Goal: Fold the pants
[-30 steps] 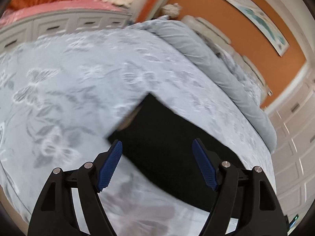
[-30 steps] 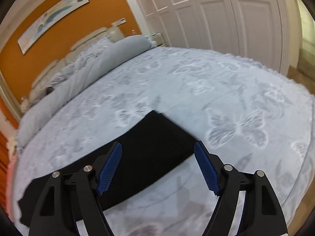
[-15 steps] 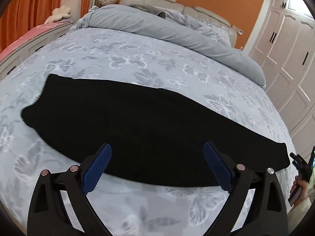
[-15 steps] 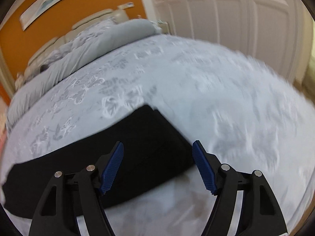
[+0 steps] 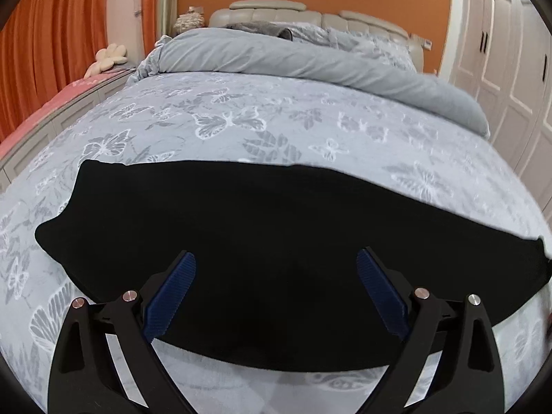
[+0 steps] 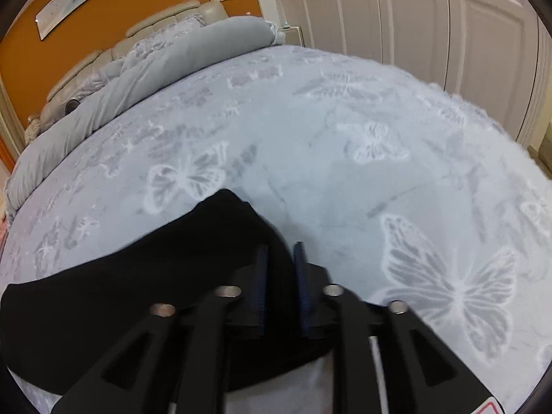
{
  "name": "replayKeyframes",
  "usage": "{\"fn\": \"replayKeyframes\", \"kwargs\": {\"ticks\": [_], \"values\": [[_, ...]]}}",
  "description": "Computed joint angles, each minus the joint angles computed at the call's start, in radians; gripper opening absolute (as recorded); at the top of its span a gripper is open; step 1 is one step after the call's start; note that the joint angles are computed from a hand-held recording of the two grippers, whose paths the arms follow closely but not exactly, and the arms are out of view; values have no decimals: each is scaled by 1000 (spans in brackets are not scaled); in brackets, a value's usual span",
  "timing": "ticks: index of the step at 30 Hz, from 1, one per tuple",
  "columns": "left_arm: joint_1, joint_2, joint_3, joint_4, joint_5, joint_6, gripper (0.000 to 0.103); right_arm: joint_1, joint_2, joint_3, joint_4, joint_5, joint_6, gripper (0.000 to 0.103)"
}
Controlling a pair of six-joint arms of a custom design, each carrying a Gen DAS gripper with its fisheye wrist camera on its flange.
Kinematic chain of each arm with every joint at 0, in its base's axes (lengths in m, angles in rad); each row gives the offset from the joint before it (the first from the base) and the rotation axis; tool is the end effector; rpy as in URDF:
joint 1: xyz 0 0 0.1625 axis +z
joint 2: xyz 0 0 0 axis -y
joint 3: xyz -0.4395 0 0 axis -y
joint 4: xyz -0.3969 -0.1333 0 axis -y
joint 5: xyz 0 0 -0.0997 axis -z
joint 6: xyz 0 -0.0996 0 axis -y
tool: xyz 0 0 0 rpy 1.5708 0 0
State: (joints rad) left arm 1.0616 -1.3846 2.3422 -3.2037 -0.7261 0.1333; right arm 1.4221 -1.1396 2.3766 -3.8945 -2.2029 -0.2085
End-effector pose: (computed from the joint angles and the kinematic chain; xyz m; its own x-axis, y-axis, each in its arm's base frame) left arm -0.0277 -0.4758 0.2805 -0.7499 0.0068 -0.6616 0.4844 0.6867 -0.5420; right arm 0.0097 -0.4375 0.2376 -0.7191 0.5276 0.4522 -0.0817 0.5821 -0.8090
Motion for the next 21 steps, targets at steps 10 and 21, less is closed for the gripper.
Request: {"fn": "replayKeyframes", "kwargs": {"ticks": [10, 21], "values": [[-3, -83, 17, 46, -50, -57, 93, -20, -8, 124, -53, 17, 217, 79], [31, -191, 11, 76, -60, -94, 93, 265, 69, -3, -39, 63, 208, 10]]}}
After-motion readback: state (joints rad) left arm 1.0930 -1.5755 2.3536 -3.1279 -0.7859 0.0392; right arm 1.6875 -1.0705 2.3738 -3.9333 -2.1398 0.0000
